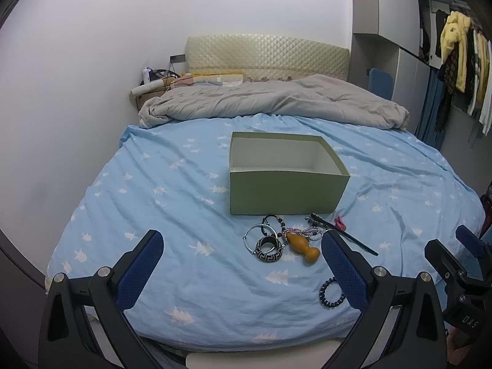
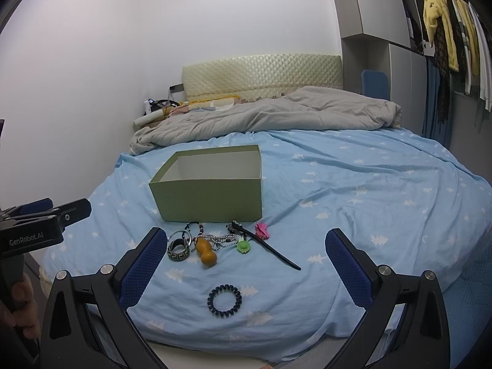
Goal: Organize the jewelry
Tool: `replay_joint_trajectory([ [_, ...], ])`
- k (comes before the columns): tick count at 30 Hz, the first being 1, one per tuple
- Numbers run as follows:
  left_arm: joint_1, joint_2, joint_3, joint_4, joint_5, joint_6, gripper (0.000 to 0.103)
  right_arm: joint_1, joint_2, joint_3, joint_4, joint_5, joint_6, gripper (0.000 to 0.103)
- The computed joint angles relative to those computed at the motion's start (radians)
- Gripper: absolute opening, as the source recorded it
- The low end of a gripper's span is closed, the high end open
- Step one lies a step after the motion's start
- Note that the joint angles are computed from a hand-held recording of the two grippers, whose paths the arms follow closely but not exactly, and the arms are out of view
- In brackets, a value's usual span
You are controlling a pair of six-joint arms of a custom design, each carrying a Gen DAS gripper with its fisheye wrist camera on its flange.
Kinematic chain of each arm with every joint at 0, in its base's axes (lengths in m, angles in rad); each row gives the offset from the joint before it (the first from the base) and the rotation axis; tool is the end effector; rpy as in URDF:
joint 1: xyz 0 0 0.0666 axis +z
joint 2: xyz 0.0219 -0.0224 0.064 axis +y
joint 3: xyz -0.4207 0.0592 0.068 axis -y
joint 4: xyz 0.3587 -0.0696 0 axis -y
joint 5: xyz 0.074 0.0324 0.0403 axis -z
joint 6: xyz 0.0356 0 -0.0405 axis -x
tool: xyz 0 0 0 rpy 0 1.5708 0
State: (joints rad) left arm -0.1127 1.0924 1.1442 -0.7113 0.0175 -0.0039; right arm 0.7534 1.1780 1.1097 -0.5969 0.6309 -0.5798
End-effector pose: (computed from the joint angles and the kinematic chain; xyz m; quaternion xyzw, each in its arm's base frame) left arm 0.3311 -0.0385 0.4866 0.0562 0.8962 -0.0318 0.4389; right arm 0.2789 0.2322 0.4572 0.0611 0.8634 0.0379 0.4994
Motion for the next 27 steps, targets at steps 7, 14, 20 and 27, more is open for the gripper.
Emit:
replay_joint_trajectory([
  [7, -0.003, 0.0, 0.0, 0.001, 0.002, -0.003, 0.103, -0.001, 0.002, 0.003, -0.004, 0.0, -0.003, 0.103],
  [14, -0.005, -0.006, -0.004, 0.011, 0.0, -0.008, 0.103, -0.003, 0.001, 0.001, 0.002, 0.0, -0.002, 0.103],
  [20, -0.002, -0.011, -0.009, 0.013, 0.004, -0.009, 0.103, -0.002, -0.004, -0.003, 0.008, 0.004, -0.001, 0.103],
  [27, -0.001, -0.014, -0.01, 0.009, 0.005, -0.003, 0.103, -0.002, -0.004, -0.005, 0.012, 0.005, -0.001, 0.103],
])
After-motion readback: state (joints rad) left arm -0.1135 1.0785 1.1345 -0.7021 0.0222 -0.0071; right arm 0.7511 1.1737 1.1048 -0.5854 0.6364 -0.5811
